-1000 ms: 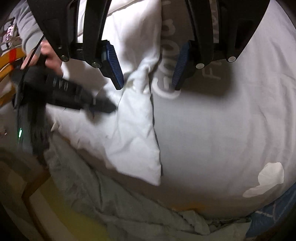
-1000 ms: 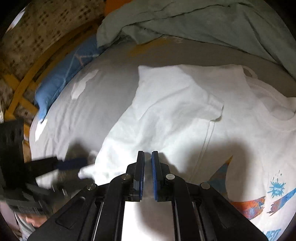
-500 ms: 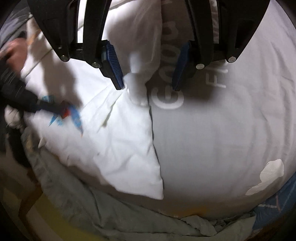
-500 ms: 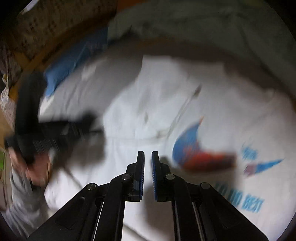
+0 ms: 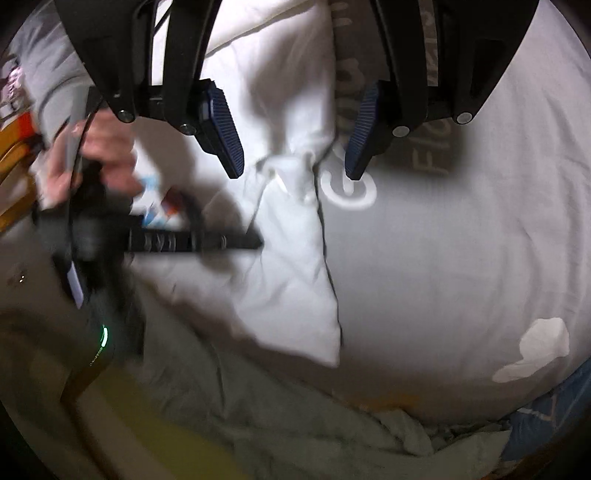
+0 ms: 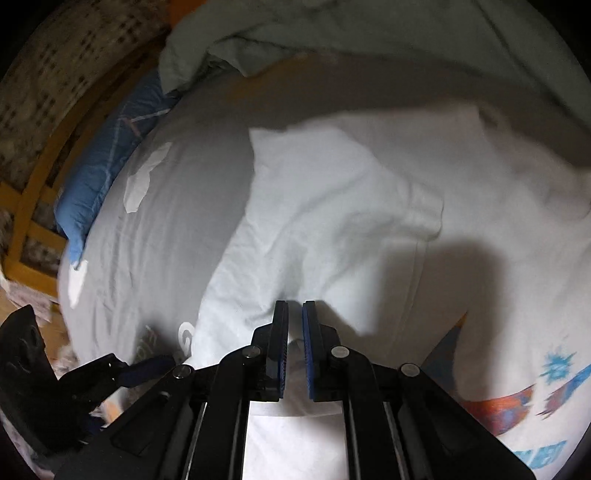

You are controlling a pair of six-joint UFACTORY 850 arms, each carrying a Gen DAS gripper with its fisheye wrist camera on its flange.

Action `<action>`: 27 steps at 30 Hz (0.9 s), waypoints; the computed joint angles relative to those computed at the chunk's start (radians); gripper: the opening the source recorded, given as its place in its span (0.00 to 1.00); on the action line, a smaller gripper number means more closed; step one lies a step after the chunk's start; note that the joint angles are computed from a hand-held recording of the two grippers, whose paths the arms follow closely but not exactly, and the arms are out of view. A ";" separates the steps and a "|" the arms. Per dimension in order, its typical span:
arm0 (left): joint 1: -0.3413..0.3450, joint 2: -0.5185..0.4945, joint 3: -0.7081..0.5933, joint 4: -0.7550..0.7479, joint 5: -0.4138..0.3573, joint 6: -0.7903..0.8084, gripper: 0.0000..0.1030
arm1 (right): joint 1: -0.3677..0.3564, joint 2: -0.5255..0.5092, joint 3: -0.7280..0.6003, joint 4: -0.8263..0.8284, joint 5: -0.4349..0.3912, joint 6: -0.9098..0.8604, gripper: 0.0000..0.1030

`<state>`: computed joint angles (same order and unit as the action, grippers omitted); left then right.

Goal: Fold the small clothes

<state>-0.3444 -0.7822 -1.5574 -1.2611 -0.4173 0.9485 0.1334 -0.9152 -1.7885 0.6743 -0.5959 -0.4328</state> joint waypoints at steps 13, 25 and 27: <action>-0.038 -0.043 -0.056 0.190 0.078 -0.172 0.54 | -0.011 0.177 0.283 -0.012 -0.009 -0.197 0.13; -0.069 -0.072 -0.092 0.582 0.103 -0.500 0.56 | -0.054 0.419 0.614 -0.108 0.300 -0.209 0.19; -0.072 -0.071 -0.089 0.601 0.112 -0.515 0.59 | -0.081 0.477 0.687 -0.265 0.400 -0.078 0.19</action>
<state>-0.4165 -0.8529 -1.6468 -0.6601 -0.3057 0.4337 0.0526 -0.4378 -1.1020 0.4089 -0.1960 -0.5112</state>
